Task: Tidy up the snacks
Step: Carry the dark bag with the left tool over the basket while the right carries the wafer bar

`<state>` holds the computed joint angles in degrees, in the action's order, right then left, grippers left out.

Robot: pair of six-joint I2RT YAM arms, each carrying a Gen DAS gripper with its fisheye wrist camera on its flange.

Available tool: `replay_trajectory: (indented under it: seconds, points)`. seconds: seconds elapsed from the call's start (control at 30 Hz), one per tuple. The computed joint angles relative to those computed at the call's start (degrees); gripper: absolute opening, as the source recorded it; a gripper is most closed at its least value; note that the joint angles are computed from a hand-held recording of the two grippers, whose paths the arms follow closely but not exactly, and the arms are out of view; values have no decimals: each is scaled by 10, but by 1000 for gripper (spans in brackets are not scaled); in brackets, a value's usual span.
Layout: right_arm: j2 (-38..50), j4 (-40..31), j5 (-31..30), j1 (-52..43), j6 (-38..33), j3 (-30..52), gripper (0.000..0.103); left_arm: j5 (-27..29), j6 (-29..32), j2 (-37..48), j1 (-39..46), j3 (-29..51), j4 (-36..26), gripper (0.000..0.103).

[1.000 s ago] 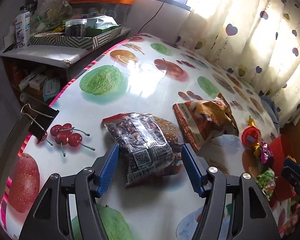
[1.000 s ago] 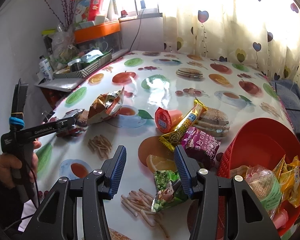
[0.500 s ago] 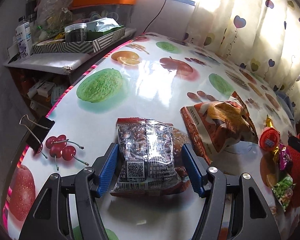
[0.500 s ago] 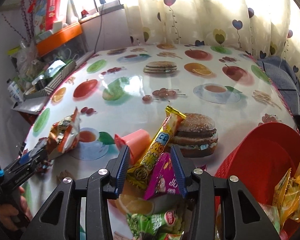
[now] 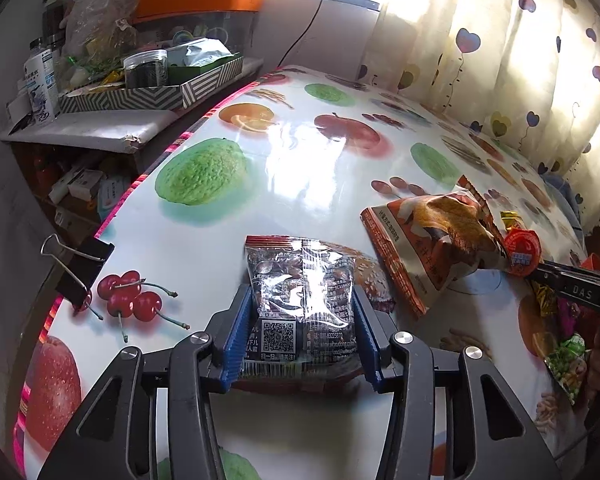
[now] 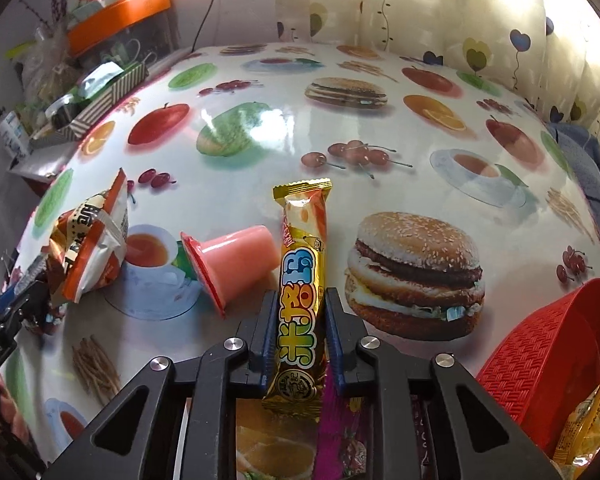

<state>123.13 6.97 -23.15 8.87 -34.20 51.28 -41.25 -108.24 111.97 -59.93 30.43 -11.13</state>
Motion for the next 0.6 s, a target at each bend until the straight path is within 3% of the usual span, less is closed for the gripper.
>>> replay_trajectory:
  seconds: [0.33, 0.6]
  points:
    - [-71, -7, -89, -44, -41, -63, 20, -1, -27, 0, -33, 20, -36, 48]
    - [-134, -76, -165, -98, -106, -101, 20, -23, -63, -24, -74, 67, -133, 48]
